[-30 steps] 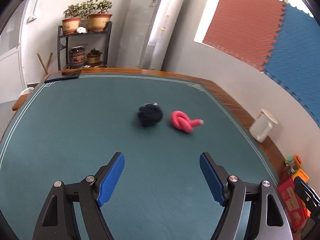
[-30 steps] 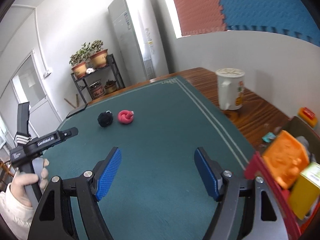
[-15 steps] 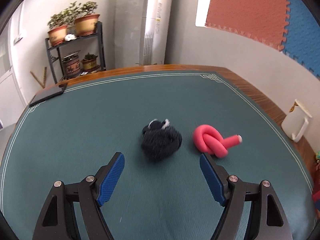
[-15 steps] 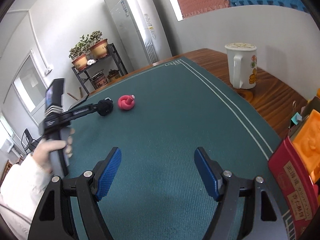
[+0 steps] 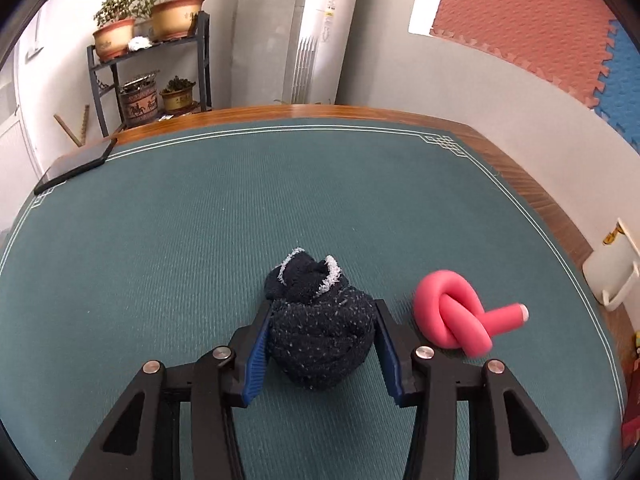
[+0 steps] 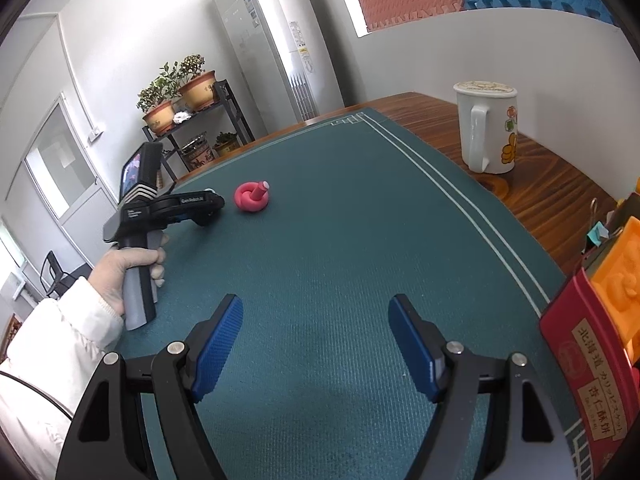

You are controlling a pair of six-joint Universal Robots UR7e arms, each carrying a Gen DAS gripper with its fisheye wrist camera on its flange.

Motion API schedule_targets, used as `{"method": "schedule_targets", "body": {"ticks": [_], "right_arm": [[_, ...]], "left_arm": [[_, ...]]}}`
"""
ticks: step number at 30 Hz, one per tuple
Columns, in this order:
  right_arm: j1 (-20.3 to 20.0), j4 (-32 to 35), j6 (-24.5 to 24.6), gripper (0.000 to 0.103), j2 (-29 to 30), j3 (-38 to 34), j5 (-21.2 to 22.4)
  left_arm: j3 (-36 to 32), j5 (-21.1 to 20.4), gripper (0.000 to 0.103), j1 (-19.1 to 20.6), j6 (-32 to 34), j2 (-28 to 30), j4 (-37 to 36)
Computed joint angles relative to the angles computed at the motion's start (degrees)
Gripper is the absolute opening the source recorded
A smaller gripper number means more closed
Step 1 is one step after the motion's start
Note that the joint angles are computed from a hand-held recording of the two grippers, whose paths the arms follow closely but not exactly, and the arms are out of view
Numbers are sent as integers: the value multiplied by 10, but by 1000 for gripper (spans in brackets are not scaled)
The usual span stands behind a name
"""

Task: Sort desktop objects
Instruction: 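Grasp the black knit hat with the left gripper, then move the right gripper to the second pink foam knot and grasp it while the left holds the hat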

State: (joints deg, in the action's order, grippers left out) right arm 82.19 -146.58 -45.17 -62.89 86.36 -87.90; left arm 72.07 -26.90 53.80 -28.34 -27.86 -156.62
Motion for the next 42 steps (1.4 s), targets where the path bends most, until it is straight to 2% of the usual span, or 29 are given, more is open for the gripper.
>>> {"method": "schedule_targets", "body": {"ticks": [4, 10, 13, 17, 21, 29, 36, 40, 42], "right_arm": [[0, -6, -4, 79, 2, 2, -3], [-1, -6, -1, 79, 2, 2, -3], [-1, -10, -3, 79, 1, 4, -3], [-1, -12, -6, 79, 0, 8, -2], [-2, -17, -8, 79, -1, 11, 1], [-3, -29, -10, 79, 4, 15, -4], [16, -45, -43, 79, 14, 15, -39], [42, -26, -62, 79, 31, -12, -54], [56, -10, -60, 79, 50, -39, -55]], "left_arm": [[30, 1, 48, -13, -18, -8, -26], [84, 21, 48, -48, -70, -25, -7], [115, 34, 48, -70, -116, -40, 20], [153, 53, 48, -100, -193, -60, 71], [183, 88, 48, -129, -293, -78, 162], [221, 121, 48, -168, -502, -102, 331], [221, 144, 48, -174, -582, -111, 420], [231, 138, 48, -170, -559, -113, 384], [230, 136, 48, -167, -560, -112, 388]]}}
